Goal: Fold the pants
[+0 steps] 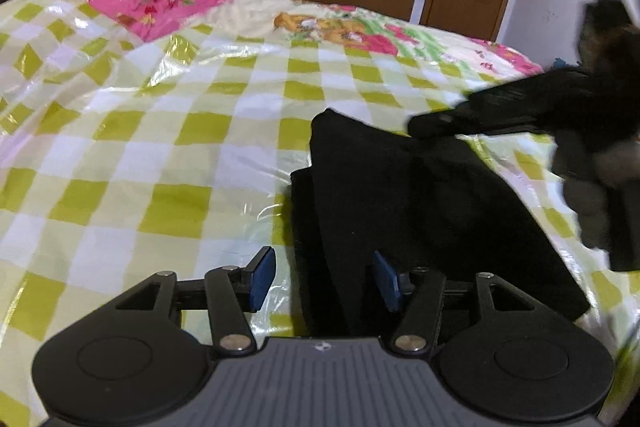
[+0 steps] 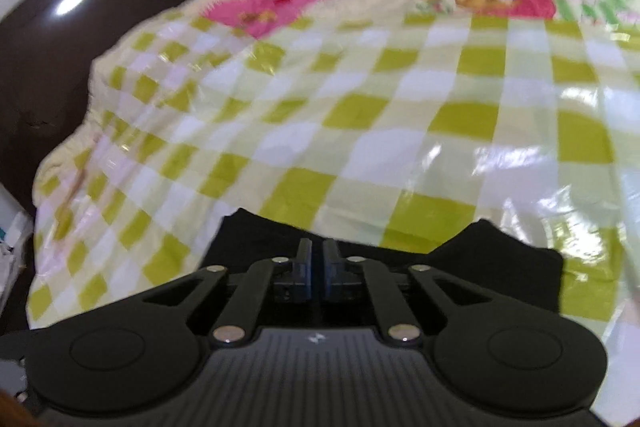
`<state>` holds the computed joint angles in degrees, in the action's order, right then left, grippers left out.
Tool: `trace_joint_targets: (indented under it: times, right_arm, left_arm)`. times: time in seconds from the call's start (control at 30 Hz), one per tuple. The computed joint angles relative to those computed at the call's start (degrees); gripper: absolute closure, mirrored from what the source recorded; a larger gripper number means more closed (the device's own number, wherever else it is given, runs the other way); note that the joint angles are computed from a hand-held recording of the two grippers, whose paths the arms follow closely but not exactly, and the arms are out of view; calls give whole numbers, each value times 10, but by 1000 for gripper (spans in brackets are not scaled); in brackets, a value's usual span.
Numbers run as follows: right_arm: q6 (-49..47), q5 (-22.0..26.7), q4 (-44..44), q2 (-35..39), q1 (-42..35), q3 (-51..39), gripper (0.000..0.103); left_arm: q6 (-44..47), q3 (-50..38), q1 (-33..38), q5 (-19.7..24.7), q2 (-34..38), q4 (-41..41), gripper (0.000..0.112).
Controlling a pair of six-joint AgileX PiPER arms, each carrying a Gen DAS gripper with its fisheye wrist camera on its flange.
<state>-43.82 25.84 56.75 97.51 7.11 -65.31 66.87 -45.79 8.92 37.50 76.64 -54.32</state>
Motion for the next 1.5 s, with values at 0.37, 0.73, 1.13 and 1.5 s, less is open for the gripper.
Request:
trace_joint_targets:
  times: [0.37, 0.73, 1.13, 1.5]
  right_arm:
    - [-13, 42, -24, -187, 35, 214, 90]
    - [105, -38, -100, -253, 102, 290, 89]
    - [251, -39, -195, -368, 99, 358, 88]
    - [237, -93, -200, -262, 121, 323, 97]
  left_arm:
    - [-40, 61, -27, -57, -70, 122, 42]
    - [-95, 71, -31, -20, -126, 165, 44]
    - [-154, 79, -104, -20, -125, 154, 43]
    - [-170, 34, -131, -72, -16, 172, 38]
